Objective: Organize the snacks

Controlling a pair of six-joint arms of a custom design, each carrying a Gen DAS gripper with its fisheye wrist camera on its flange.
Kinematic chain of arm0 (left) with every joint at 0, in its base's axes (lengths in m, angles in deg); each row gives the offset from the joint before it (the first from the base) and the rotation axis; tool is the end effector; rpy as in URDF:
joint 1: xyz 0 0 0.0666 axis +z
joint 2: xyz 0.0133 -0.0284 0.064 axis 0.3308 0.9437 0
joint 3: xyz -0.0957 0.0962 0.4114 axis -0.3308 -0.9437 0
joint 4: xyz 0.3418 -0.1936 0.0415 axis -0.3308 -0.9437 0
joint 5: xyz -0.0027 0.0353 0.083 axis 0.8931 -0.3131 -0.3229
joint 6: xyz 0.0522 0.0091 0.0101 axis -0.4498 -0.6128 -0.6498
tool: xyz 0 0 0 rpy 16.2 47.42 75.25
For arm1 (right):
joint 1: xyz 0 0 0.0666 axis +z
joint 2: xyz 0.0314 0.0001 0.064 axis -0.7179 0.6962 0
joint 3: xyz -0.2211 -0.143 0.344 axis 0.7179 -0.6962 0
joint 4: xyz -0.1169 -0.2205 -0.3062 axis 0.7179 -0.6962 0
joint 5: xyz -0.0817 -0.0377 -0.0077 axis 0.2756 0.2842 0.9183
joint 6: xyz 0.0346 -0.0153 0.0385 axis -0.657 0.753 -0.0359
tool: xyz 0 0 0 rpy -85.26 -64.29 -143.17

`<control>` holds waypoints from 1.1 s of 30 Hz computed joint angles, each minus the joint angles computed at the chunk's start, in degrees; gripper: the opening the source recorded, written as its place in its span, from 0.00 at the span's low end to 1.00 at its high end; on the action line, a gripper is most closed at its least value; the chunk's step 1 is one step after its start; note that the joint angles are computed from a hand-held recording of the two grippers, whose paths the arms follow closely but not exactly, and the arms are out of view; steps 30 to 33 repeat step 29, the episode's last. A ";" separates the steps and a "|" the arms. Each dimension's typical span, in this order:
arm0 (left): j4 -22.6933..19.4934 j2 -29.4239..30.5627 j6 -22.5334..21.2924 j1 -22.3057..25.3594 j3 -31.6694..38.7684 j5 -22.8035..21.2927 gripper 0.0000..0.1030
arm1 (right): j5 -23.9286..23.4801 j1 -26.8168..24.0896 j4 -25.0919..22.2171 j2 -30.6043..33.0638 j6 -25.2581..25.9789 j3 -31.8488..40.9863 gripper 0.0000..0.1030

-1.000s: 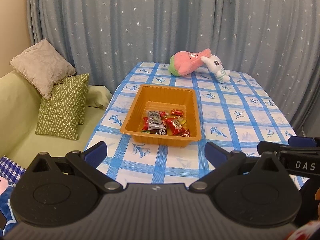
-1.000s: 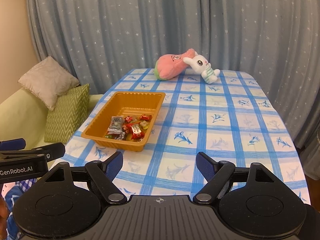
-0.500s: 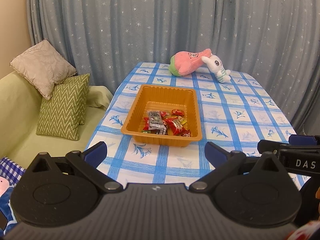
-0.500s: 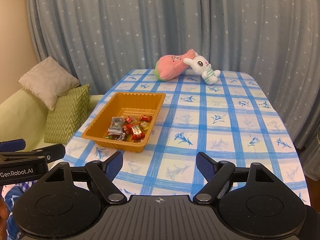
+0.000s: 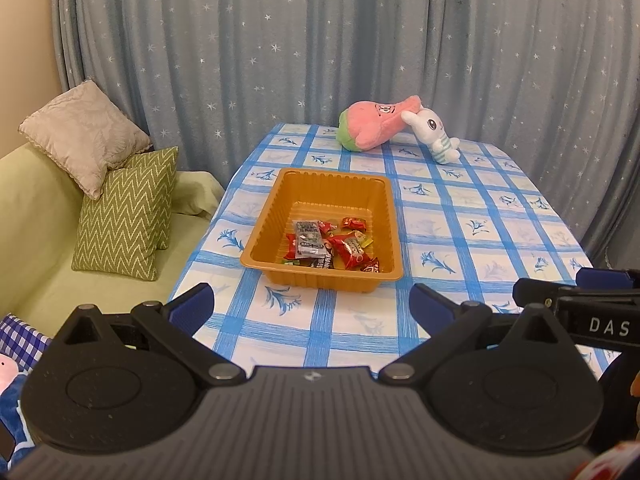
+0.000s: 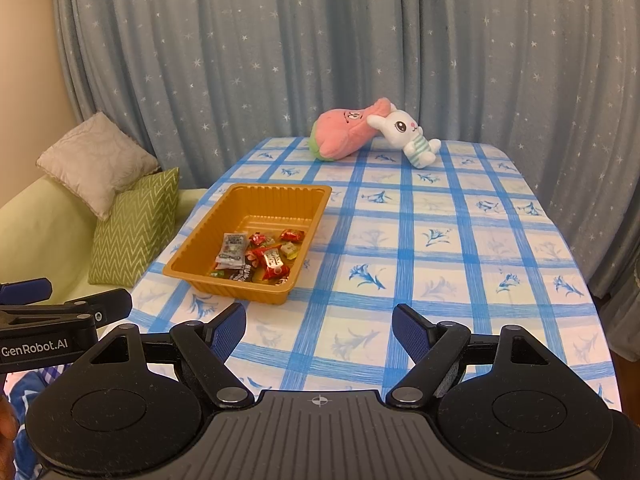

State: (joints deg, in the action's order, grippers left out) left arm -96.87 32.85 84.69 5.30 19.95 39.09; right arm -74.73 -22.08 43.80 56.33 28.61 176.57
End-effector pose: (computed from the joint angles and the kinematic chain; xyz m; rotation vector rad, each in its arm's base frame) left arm 0.5966 -0.1447 0.4282 0.0962 2.2360 -0.0366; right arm 0.5842 0.2503 0.4127 0.0244 2.2526 0.2163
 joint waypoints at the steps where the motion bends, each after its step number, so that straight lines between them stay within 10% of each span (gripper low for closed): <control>1: 0.01 -0.02 -0.04 0.06 -0.01 0.05 1.00 | 0.00 0.00 0.00 0.00 0.00 0.00 0.78; 33: 1.15 -0.12 -0.03 -0.21 -0.58 0.37 1.00 | -0.06 -0.02 0.07 -0.01 -0.01 -0.07 0.78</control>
